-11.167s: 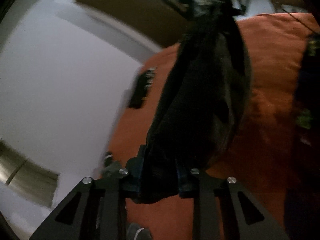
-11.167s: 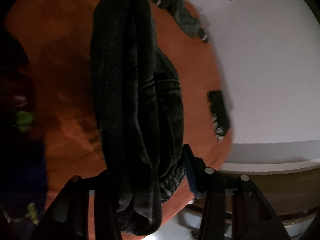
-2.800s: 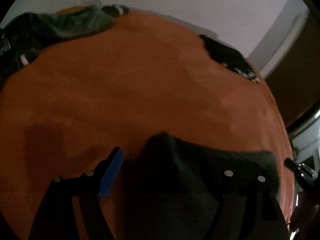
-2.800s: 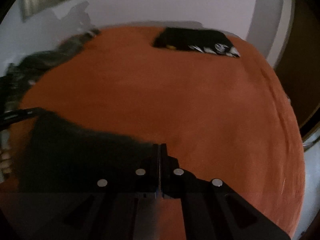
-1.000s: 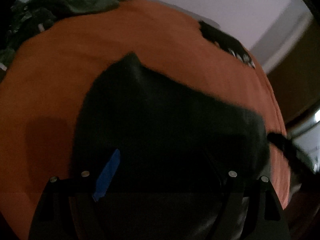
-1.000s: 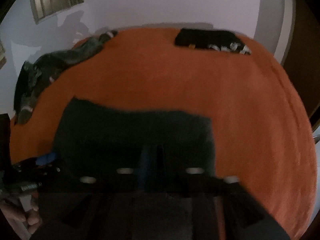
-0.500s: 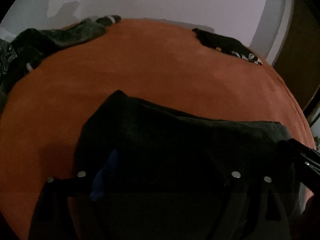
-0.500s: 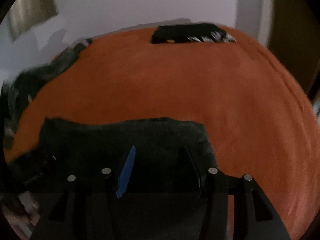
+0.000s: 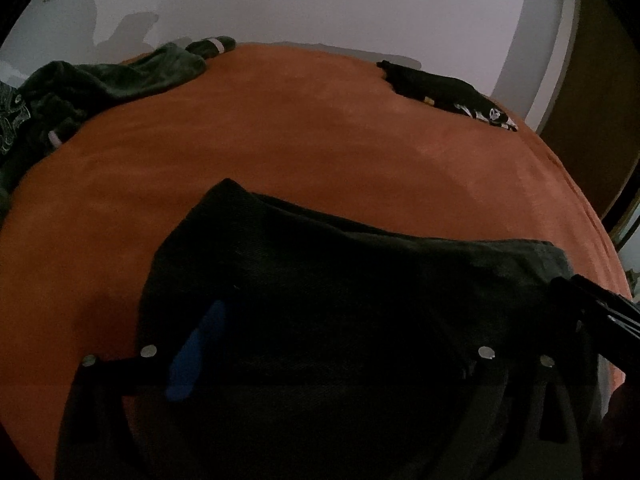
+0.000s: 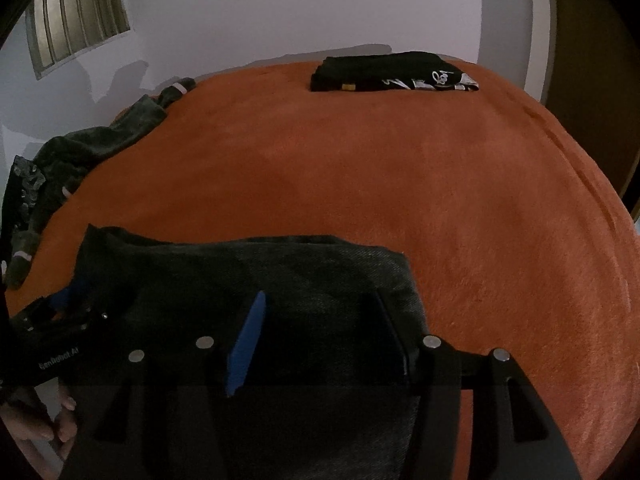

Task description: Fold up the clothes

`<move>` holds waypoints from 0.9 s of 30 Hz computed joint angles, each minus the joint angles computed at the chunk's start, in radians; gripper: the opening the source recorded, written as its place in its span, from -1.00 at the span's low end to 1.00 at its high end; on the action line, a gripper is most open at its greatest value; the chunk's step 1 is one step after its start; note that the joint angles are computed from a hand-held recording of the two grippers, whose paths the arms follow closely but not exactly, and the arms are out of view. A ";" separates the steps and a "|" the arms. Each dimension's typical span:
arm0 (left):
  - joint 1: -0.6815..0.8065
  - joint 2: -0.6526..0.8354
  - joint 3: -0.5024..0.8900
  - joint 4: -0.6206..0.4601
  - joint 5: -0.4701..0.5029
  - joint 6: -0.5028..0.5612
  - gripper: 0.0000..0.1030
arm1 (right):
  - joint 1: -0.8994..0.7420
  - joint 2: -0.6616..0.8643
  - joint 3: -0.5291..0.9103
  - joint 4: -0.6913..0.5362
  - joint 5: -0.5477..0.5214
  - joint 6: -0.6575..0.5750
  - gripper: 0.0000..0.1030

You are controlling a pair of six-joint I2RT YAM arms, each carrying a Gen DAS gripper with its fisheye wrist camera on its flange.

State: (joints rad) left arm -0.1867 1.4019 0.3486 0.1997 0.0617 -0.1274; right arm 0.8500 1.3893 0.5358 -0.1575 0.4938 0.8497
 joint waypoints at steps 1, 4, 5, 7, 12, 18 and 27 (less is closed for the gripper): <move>0.003 -0.001 0.000 -0.001 0.010 0.004 0.94 | -0.003 -0.007 -0.007 0.007 -0.006 -0.001 0.05; -0.006 0.004 0.002 0.000 0.004 0.010 0.98 | -0.010 -0.025 -0.021 0.013 -0.015 -0.012 0.05; -0.011 0.006 0.002 0.002 -0.003 0.008 0.98 | -0.013 -0.029 -0.025 0.017 -0.019 -0.019 0.05; 0.000 0.000 0.000 -0.002 0.011 0.014 0.98 | -0.017 -0.041 -0.035 0.022 -0.030 -0.039 0.05; 0.007 -0.011 -0.006 -0.005 0.017 0.021 0.98 | -0.020 -0.067 -0.021 -0.054 -0.032 -0.109 0.24; 0.006 -0.022 -0.008 -0.017 0.014 0.022 0.99 | -0.089 -0.175 -0.113 -0.062 -0.095 -0.009 0.56; 0.013 -0.275 0.023 -0.392 0.074 -0.086 0.99 | -0.007 -0.314 -0.031 -0.264 -0.007 0.056 0.28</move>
State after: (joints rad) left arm -0.1734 1.1271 0.3721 -0.1924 0.1354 -0.2137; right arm 0.8427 1.0757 0.5045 -0.4216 0.4867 0.9060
